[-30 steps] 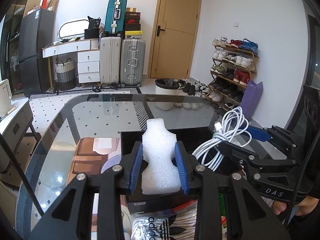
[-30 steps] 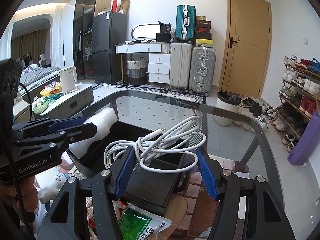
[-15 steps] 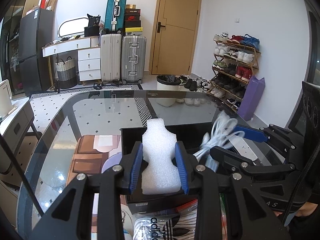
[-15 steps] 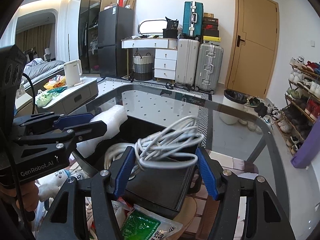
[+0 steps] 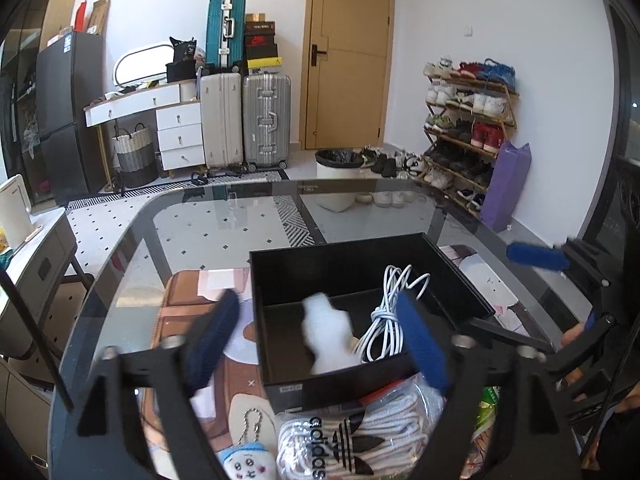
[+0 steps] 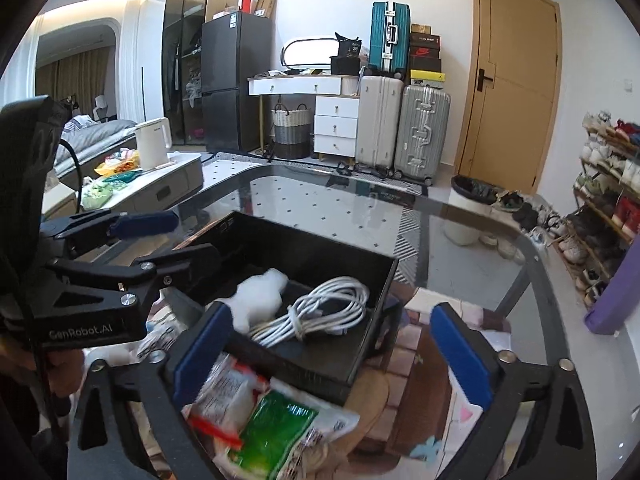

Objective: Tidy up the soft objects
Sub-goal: 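Withdraw both open tools from the black box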

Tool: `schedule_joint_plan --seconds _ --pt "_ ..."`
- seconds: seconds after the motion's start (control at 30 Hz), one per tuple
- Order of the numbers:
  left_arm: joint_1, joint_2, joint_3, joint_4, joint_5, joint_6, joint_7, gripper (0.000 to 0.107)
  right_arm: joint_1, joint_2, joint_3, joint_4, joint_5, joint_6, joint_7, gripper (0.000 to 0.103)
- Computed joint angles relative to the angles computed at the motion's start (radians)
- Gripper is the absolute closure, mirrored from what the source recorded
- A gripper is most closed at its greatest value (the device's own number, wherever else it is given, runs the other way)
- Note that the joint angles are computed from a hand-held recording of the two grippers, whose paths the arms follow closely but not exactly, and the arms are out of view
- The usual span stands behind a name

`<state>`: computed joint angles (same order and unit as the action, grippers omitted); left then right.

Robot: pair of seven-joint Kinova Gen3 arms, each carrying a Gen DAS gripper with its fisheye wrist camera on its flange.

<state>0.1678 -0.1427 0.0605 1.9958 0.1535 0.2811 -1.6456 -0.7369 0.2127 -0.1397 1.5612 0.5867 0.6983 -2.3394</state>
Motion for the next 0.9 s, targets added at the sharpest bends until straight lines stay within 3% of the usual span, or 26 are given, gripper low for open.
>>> schedule_joint_plan --seconds 0.1,0.2,0.3,0.37,0.43,0.63,0.83,0.9 --pt "0.005 -0.028 -0.012 0.019 0.018 -0.010 -0.008 0.004 0.016 -0.038 -0.007 0.044 -0.030 -0.034 -0.006 0.001" --pt "-0.019 -0.053 0.010 0.038 -0.013 -0.020 0.025 0.004 0.037 -0.073 -0.018 0.084 -0.056 -0.069 -0.026 0.001" --pt "0.022 -0.070 -0.039 0.047 0.016 -0.011 0.000 0.004 0.064 -0.111 -0.036 0.132 -0.088 -0.116 -0.019 0.001" --pt "0.046 -0.082 -0.073 0.054 0.046 -0.003 -0.025 0.004 0.064 -0.125 -0.047 0.145 -0.070 -0.108 -0.038 0.001" --pt "0.020 -0.097 -0.053 0.067 0.034 -0.003 -0.011 0.004 0.058 -0.127 -0.060 0.145 -0.043 -0.094 -0.067 0.001" --pt "0.053 -0.125 -0.096 0.104 0.063 -0.003 -0.040 0.004 0.072 -0.141 -0.085 0.163 -0.083 -0.072 -0.074 0.001" --pt "0.039 -0.152 -0.071 0.138 0.041 -0.016 -0.042 0.004 0.087 -0.134 -0.100 0.151 -0.192 -0.037 0.027 0.001" --pt "0.042 -0.157 -0.071 0.147 0.038 -0.017 -0.040 0.004 0.076 -0.131 -0.103 0.145 -0.182 -0.020 0.039 0.001"
